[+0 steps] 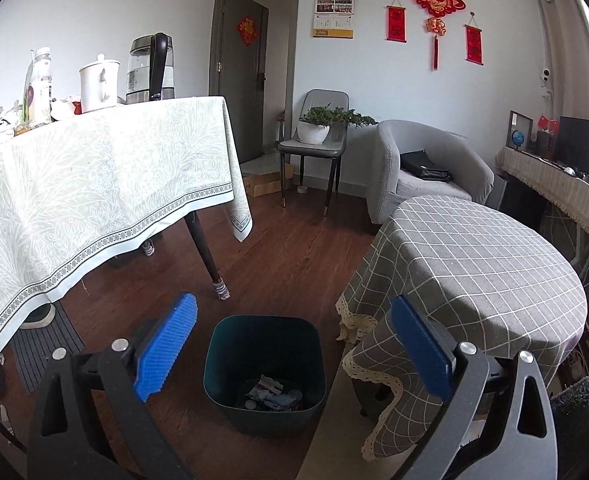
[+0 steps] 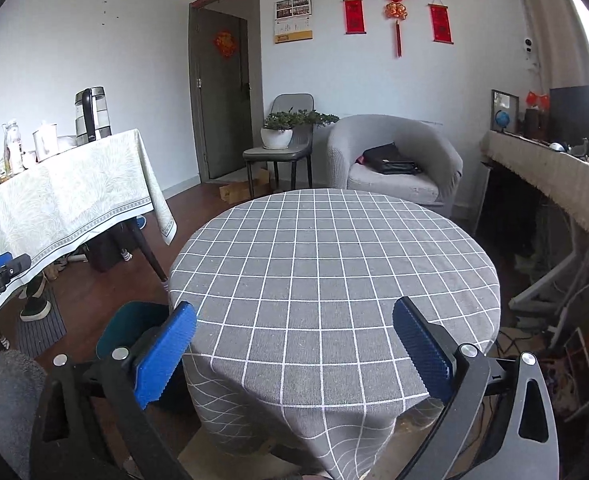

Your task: Collect trash

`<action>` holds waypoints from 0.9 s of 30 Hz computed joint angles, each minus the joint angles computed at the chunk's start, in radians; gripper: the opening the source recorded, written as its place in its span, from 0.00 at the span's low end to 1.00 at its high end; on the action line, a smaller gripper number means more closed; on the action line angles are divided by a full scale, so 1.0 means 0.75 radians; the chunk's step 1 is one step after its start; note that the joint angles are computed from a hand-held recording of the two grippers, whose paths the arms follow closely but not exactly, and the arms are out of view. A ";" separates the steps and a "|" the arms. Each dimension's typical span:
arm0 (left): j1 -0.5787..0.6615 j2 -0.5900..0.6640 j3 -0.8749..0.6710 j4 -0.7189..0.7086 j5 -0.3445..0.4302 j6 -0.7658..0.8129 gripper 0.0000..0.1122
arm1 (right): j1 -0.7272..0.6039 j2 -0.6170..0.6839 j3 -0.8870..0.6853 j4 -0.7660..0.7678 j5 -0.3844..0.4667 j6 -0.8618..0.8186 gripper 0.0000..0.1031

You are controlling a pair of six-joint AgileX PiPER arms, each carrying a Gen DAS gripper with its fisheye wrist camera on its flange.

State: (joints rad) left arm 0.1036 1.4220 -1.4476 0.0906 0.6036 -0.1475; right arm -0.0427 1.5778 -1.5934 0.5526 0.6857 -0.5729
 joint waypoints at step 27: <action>-0.018 0.012 -0.011 0.027 0.022 -0.018 0.89 | 0.056 -0.022 0.005 -0.039 0.028 -0.115 0.96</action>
State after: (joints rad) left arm 0.0897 1.4312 -1.4557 0.1105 0.6199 -0.1610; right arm -0.0008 1.5610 -1.5897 0.5235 0.7069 -0.6588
